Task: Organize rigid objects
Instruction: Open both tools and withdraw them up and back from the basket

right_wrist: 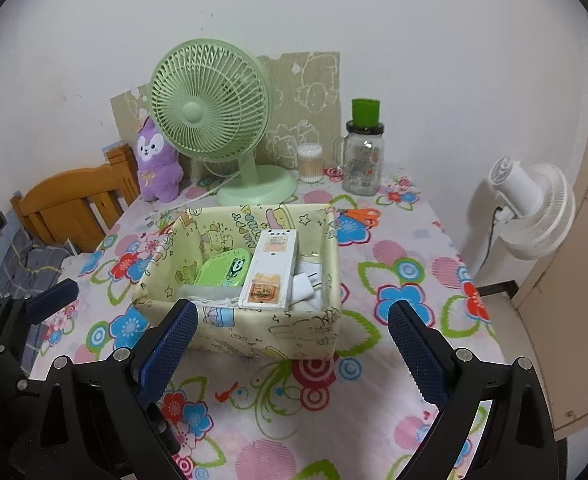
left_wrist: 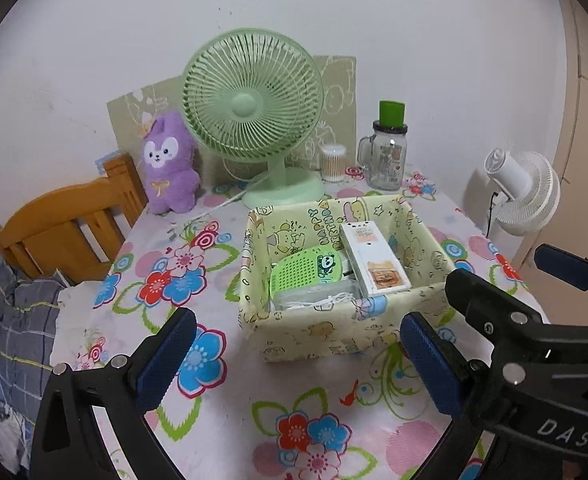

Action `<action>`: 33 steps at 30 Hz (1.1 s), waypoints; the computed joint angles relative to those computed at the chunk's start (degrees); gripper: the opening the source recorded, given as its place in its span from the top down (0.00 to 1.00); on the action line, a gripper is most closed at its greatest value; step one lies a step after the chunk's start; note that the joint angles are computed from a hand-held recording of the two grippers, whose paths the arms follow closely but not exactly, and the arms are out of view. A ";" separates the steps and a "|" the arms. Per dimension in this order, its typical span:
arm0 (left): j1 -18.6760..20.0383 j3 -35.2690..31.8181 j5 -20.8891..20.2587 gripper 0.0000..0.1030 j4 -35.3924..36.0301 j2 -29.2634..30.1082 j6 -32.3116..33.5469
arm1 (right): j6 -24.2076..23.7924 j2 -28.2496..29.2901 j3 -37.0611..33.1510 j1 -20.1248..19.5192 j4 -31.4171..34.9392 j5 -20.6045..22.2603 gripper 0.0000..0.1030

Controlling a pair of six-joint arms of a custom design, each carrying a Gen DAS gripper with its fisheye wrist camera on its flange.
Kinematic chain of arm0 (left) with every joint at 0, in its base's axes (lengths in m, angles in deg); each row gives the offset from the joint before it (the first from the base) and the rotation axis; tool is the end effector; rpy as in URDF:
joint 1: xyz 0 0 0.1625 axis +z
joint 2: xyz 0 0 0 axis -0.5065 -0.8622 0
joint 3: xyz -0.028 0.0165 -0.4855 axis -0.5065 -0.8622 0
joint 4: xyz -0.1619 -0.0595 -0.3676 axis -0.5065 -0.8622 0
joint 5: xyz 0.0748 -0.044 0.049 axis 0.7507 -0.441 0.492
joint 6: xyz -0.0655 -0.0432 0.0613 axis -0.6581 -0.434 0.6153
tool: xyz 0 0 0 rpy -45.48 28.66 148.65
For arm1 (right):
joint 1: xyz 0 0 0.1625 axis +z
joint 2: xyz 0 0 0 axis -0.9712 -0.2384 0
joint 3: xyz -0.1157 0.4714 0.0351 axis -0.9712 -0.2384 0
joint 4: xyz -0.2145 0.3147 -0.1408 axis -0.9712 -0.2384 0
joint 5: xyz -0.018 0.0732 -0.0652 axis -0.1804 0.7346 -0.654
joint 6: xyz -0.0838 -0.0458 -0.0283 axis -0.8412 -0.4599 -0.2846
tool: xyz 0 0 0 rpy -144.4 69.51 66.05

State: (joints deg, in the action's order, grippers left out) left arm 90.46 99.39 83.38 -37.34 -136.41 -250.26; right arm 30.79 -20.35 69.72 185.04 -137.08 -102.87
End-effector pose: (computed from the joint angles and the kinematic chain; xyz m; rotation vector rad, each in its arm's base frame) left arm -0.1131 -0.6193 0.1948 0.4906 2.1254 -0.9816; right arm 0.2969 -0.6342 0.0186 0.5646 -2.2826 0.9724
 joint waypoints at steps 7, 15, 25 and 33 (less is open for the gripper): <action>-2.34 6.56 -0.21 0.00 -5.15 -4.52 -0.44 | -0.98 -1.66 3.93 1.46 -5.23 -1.32 0.05; -5.59 13.26 -2.62 0.00 -9.22 -9.60 -1.95 | -2.22 -3.56 8.93 3.35 -12.19 -1.88 0.05; -8.81 19.46 -6.97 0.00 -13.82 -14.21 -1.67 | -4.51 -4.61 14.13 5.42 -20.78 -2.40 0.02; -10.53 21.15 -8.39 0.00 -13.01 -14.57 -3.42 | -3.38 -5.02 16.57 5.79 -23.78 -3.25 0.01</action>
State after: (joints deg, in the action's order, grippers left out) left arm 79.93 120.54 74.99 -50.35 -150.97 -253.68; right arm 27.41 -25.37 86.29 190.83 -160.86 -106.12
